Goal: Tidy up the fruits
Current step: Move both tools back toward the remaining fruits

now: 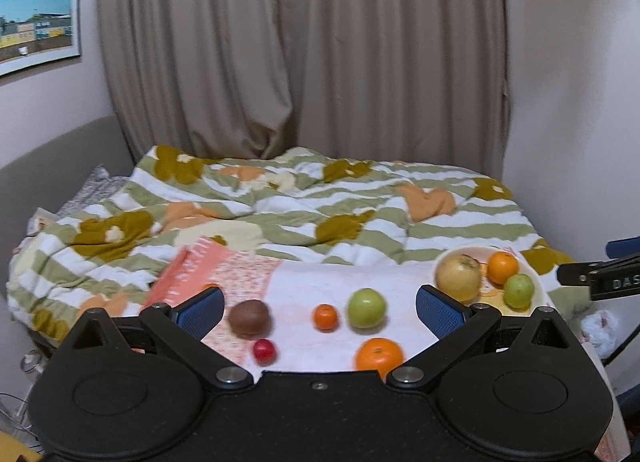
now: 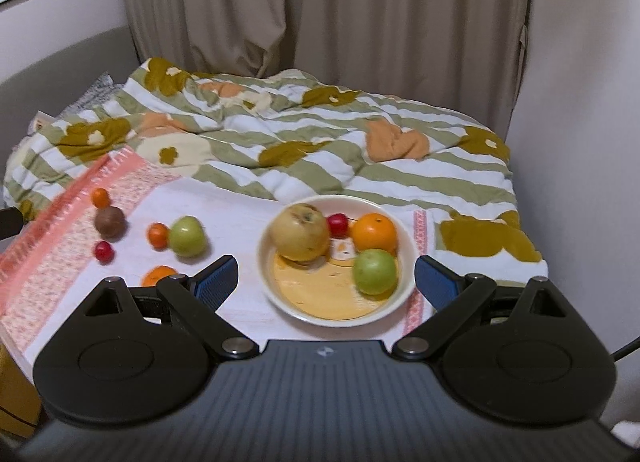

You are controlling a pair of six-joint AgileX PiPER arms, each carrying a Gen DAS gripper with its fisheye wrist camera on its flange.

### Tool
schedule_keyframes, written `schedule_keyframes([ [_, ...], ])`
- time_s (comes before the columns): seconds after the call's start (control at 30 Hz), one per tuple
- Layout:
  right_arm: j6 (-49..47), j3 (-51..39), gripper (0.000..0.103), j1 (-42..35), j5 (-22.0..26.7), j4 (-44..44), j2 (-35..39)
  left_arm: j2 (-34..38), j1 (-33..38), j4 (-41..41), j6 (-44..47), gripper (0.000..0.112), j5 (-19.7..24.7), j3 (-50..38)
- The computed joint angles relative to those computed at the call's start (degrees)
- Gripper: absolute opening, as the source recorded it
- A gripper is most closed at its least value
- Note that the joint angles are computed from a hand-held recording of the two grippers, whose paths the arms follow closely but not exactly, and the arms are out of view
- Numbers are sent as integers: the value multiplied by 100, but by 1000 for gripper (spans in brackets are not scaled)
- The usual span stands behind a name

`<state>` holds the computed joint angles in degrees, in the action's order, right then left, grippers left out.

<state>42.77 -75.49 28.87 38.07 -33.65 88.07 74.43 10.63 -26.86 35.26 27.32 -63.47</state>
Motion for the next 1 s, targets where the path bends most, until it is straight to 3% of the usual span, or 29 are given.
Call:
schedule_keyframes([
  [0.17,845,-295,103,671,570,-560,165,52,893,-1429,1659,103,254,12],
  [0.4,2061,-997,103,1646,1577,-1189,659,629,2091,-2737,3379,103,1299,-454],
  [0.8,3199,-2511,103,2516,2950,-1339,2063,2330,2916,-2976,4367,103,2605,-1816],
  [1.0,3361,-2963,103,2555,2943,-1145,2681,3142,2777,-2710,4511,103,2739,-2373],
])
